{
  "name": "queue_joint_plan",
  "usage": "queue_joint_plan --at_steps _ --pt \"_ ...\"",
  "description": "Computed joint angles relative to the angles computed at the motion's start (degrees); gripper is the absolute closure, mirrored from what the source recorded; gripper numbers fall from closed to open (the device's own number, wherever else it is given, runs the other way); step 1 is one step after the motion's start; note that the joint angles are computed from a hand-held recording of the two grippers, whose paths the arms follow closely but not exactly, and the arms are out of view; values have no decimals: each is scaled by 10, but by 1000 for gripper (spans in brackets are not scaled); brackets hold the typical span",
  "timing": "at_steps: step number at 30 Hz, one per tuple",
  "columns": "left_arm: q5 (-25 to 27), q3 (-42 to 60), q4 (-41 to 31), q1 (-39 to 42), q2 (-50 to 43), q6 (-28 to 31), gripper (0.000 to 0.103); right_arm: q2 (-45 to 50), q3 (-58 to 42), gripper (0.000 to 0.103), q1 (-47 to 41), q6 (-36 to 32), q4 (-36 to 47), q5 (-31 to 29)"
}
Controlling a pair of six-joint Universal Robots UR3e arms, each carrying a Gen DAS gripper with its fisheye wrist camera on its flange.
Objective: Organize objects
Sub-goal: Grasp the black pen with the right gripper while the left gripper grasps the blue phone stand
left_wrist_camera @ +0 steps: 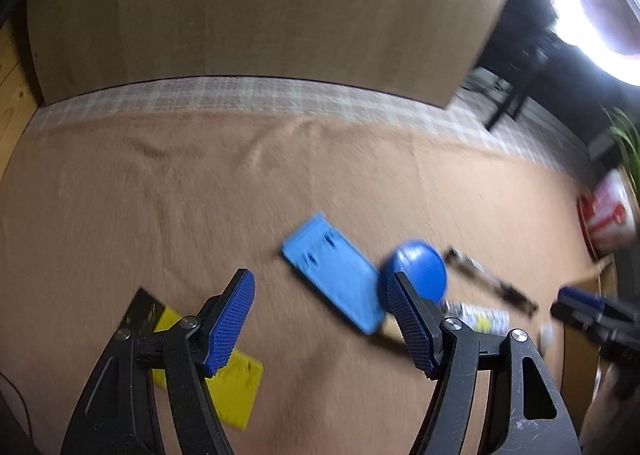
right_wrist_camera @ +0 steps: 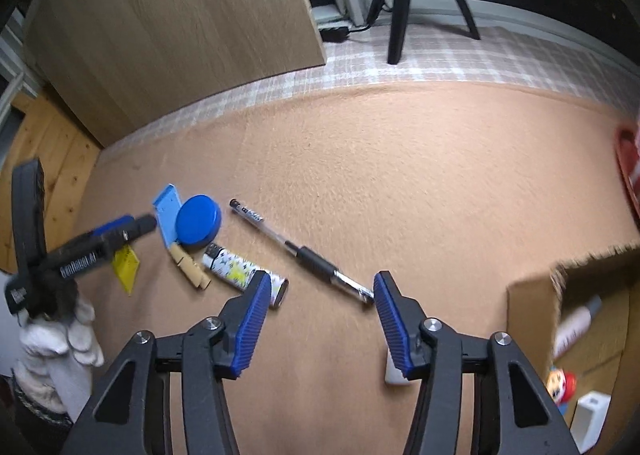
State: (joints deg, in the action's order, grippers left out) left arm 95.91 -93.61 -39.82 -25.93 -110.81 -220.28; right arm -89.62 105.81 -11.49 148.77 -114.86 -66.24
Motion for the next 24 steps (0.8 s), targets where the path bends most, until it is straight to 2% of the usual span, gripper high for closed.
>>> queue_joint_plan --at_steps 5,10,13,15,20,24 --pt "-4 66 -38 14 -51 -4 31 45 -21 54 32 13 -36 -20" --pt "34 173 -116 -10 -121 -9 32 76 -41 54 53 16 -48 -30" --pt "67 225 -154 -29 -151 -5 39 90 -48 54 67 15 -59 -40" --pt "80 233 -158 -36 -157 4 46 99 -51 54 76 16 -66 -45" --pt "87 224 -148 -44 -154 18 52 114 -53 55 93 15 -76 -58" --pt "87 184 -123 -47 -133 25 53 124 -56 69 101 19 -79 -72"
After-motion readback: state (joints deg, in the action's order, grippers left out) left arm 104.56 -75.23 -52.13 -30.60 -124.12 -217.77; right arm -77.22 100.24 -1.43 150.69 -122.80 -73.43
